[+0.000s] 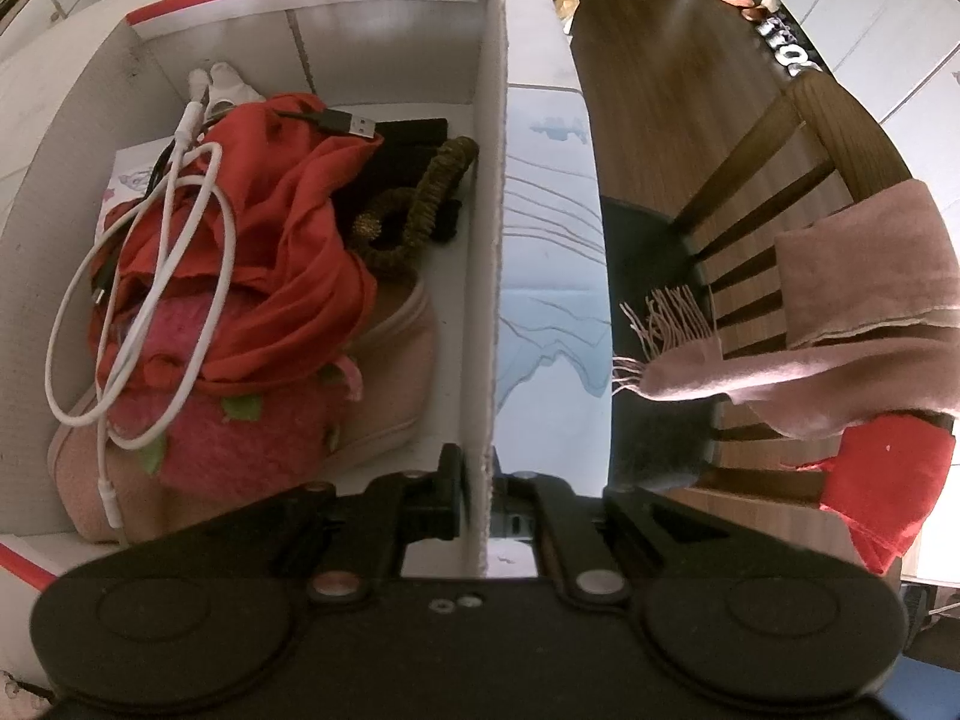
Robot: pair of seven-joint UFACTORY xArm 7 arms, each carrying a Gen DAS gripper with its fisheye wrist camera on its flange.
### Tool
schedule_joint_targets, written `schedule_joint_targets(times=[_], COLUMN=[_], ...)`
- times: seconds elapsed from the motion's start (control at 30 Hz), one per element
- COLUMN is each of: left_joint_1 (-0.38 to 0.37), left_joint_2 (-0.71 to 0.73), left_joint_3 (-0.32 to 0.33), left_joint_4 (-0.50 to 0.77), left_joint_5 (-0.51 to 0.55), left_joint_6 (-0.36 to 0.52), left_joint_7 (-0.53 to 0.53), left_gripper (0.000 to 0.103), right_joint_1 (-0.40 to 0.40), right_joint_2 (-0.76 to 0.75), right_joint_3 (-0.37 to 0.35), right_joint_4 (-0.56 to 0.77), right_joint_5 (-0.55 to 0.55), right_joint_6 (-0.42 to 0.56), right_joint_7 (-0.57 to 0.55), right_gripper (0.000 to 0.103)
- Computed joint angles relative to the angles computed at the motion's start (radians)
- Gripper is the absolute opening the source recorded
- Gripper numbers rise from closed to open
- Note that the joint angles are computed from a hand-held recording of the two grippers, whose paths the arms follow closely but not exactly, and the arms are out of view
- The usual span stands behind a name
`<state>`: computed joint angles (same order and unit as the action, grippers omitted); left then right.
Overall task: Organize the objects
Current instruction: 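Lift the blue card box with the left gripper and carry it over the box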
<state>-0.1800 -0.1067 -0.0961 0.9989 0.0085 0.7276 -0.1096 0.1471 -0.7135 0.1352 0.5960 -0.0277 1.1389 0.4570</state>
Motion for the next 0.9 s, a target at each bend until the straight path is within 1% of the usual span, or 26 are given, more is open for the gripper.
schedule_joint_targets(times=[0.13,0.27,0.37,0.43,0.7,0.83,0.9], left_joint_1=[-0.037,-0.083,-0.126,-0.150,-0.234,-0.273,-0.292], left_joint_2=[-0.089,-0.165,-0.200,-0.217,-0.213,-0.174,-0.160], left_joint_3=[-0.019,-0.030,-0.031,-0.044,-0.089,-0.129,-0.137], left_joint_4=[-0.029,-0.035,-0.012,0.005,0.078,0.127,0.142], left_joint_5=[-0.029,-0.092,-0.159,-0.175,-0.214,-0.212,-0.220], left_joint_6=[0.023,0.044,0.075,0.095,0.129,0.125,0.122], left_joint_7=[0.058,0.115,0.170,0.195,0.284,0.285,0.299], left_gripper=[0.075,0.075,0.075,0.075,0.075,0.075,0.075], right_joint_1=[0.002,0.002,0.002,0.002,-0.001,-0.002,-0.001], right_joint_2=[-0.009,-0.017,-0.025,-0.030,-0.041,-0.045,-0.047], right_joint_3=[-0.002,-0.001,-0.005,-0.008,-0.008,-0.008,-0.007], right_joint_4=[-0.004,-0.006,-0.011,-0.015,-0.028,-0.032,-0.033], right_joint_5=[-0.003,-0.006,-0.003,-0.002,0.000,0.000,0.001], right_joint_6=[-0.009,-0.016,-0.023,-0.027,-0.043,-0.046,-0.048], right_joint_7=[-0.008,-0.015,-0.021,-0.028,-0.046,-0.050,-0.051], right_gripper=[0.004,0.004,0.003,0.003,0.003,0.003,0.003])
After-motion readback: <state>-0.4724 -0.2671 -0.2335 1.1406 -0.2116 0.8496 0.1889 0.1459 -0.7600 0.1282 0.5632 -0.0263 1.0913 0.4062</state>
